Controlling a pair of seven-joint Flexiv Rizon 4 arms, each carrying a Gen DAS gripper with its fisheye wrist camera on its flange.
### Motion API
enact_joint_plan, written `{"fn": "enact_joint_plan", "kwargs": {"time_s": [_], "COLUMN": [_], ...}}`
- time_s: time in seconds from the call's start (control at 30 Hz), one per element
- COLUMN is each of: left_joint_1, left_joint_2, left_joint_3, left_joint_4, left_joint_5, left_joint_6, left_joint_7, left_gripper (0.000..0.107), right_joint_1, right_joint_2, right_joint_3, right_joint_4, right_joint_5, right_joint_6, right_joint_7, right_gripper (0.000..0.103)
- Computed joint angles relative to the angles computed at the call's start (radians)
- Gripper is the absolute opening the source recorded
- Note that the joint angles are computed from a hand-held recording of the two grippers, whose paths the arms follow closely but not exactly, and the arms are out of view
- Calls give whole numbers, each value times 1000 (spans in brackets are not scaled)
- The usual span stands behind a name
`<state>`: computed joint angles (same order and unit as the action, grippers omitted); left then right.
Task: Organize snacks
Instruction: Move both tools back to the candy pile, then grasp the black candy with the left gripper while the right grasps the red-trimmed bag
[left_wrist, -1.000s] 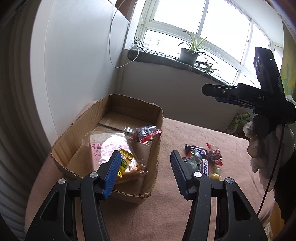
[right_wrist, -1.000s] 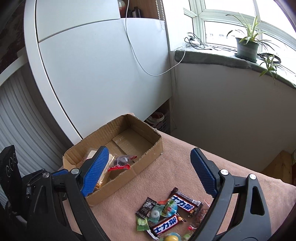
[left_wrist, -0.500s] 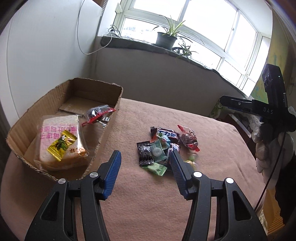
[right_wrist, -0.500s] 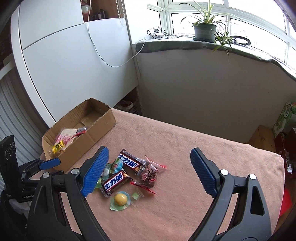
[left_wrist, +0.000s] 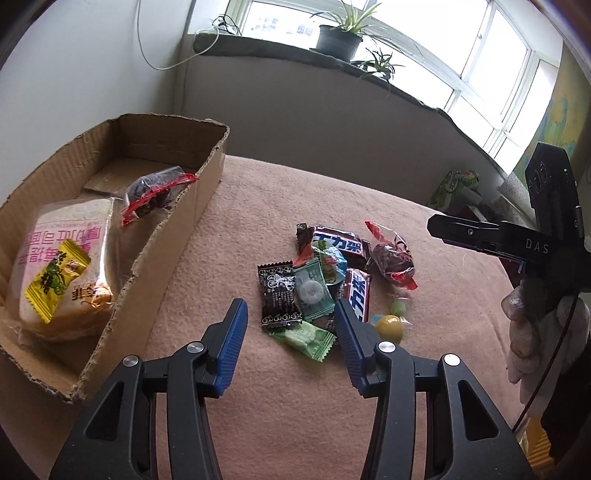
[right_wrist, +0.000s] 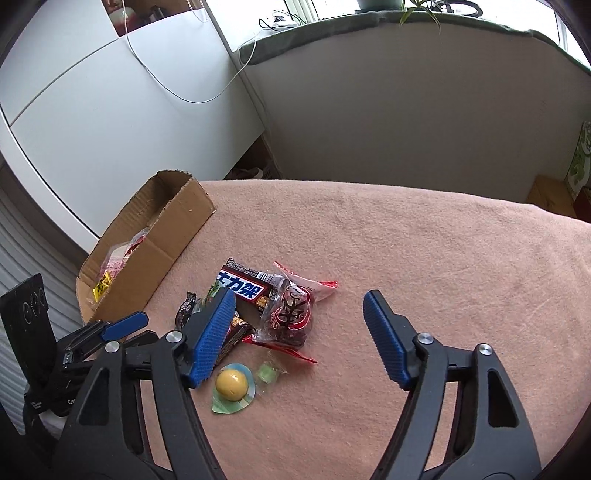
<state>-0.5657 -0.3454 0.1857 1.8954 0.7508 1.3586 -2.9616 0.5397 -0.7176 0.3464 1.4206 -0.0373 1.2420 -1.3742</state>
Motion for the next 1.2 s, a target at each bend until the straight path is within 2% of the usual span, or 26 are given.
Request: {"fn": "enact_joint_plan", "kwargs": {"time_s": [0.07, 0.17, 0.27, 0.33, 0.4, 0.53, 0.6, 0.63, 0.67, 0.73, 0.83, 0.97, 1.2], "left_joint_1": [8, 18, 19, 21, 13, 14, 16, 16, 14, 13, 12, 5, -1], "left_joint_2": [-14, -33, -49, -59, -61, -68, -73, -75, -76, -77, -79, -77, -62], "left_joint_3": [-11, -23, -27, -26, -15, -16, -21, -22, -22, -20, -16, -10, -1], "left_joint_4": [-13, -30, -44, -50, -52, -60, -69, -74, -77, -77, -77, -76, -59], "left_joint_5": [-20, -44, -67, -82, -79, -86, -91, -94, -94, -94, -94, -89, -74], "left_joint_6": [-30, -54, -77, -92, -95, -102, -112, -119, -123, -122, -117, -119, -107], "left_joint_7": [23, 58, 86, 96, 89, 103, 124, 134, 141, 142, 142, 133, 105], "left_gripper": [46, 42, 40, 32, 29, 26, 26, 26, 26, 25, 24, 23, 23], "right_joint_1": [-11, -18, -28, -33, -36, -38, -12, 0, 8, 8, 1, 20, 6], "right_joint_2": [-17, -36, -55, -66, -75, -85, -81, -81, -80, -88, -102, -97, -66], "right_joint_3": [17, 27, 46, 58, 67, 79, 47, 31, 20, 22, 35, 17, 12], "right_joint_4": [-21, -45, -71, -88, -102, -124, -119, -119, -117, -127, -142, -132, -82], "right_joint_5": [16, 35, 62, 80, 97, 130, 121, 112, 105, 104, 119, 112, 116], "right_joint_6": [-14, -32, -53, -66, -80, -109, -109, -113, -120, -146, -171, -159, -106], "right_joint_7": [-3, -8, -24, -37, -52, -83, -73, -64, -56, -54, -66, -67, -53], "right_gripper": [65, 63, 62, 62, 62, 62, 62, 60, 51, 42, 37, 35, 34]}}
